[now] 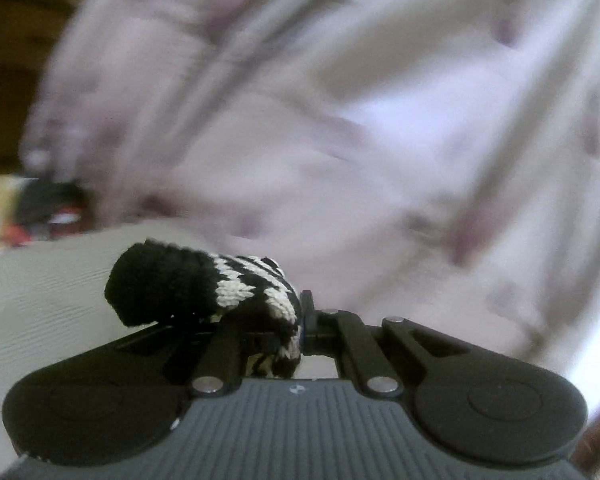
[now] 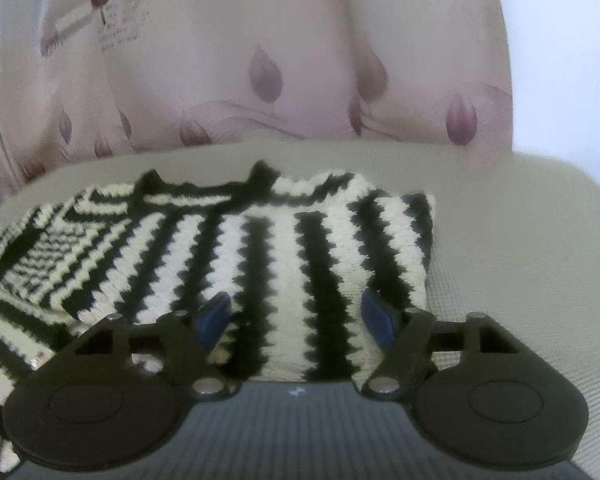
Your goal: Fold small clothes
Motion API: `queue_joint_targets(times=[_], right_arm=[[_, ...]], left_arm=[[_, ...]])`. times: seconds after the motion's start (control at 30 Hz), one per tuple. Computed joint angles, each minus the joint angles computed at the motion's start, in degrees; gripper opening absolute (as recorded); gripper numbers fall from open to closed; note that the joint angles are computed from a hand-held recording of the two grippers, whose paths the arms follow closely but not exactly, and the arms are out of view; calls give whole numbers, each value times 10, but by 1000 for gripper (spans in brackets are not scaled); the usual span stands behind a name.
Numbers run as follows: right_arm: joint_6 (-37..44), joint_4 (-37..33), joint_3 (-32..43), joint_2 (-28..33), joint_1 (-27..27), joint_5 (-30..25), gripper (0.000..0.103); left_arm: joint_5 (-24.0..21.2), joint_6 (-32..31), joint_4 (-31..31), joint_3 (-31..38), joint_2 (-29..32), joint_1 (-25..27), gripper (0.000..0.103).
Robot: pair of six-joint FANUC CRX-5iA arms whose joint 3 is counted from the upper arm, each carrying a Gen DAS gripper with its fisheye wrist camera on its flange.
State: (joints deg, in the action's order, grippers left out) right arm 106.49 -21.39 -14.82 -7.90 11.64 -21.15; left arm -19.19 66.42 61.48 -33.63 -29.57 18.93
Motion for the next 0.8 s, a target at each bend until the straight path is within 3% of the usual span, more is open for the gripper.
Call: queue_joint_targets(times=[0.1,0.23,0.47,0.7,0.8], right_arm=[[95,-124,33,6,-44,-44,71],[181,-255,62,15,-103,-99,71],[238,-351,76,24,-153,-145,72],[264,-402,75,24,-179,-162,72],[270,-416,75,25,-186,-168,73]], left_arm=[[22,-10,-11,48,44,-87,6],[31,28,-53,105,109,-174,6],[24,83,-100,180,210,-267,6],[24,-13,-41,200,298,-337,6],[1,-142,73,182,321,-358,7]])
